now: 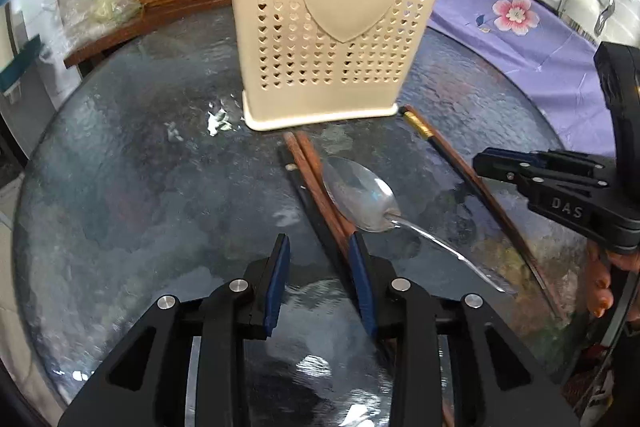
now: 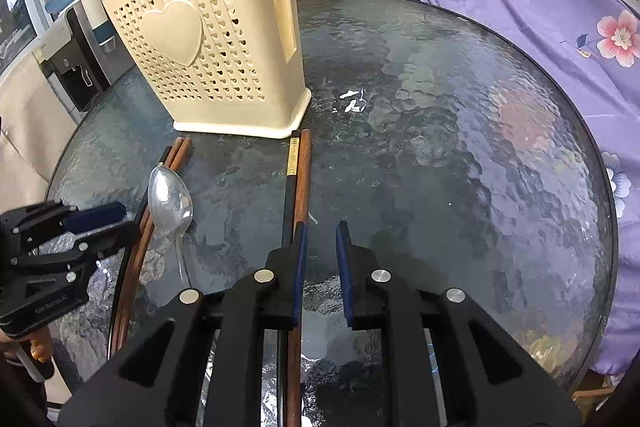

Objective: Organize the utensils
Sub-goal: 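Grasp a brown chopstick with the right gripper while the left grasps a black chopstick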

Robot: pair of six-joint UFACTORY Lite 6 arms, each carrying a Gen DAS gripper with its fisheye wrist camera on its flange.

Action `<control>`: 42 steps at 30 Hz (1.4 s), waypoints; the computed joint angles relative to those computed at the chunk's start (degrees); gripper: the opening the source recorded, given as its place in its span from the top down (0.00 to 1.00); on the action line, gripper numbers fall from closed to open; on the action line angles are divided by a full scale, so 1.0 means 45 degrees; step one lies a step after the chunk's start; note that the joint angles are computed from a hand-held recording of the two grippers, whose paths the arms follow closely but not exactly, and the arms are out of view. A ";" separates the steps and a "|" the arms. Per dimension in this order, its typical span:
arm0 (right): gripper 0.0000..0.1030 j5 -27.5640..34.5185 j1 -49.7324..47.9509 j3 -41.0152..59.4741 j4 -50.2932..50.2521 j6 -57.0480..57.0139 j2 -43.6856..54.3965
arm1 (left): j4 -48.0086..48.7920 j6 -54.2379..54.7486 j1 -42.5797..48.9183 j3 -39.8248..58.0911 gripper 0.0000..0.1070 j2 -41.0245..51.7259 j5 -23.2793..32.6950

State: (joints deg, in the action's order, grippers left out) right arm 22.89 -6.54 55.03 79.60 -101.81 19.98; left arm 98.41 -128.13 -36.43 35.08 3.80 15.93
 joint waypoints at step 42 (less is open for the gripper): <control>0.67 0.0393 0.0623 0.4197 -0.5662 0.6122 0.2787 | -0.1421 0.2665 0.1315 0.0661 0.74 0.0557 -0.0523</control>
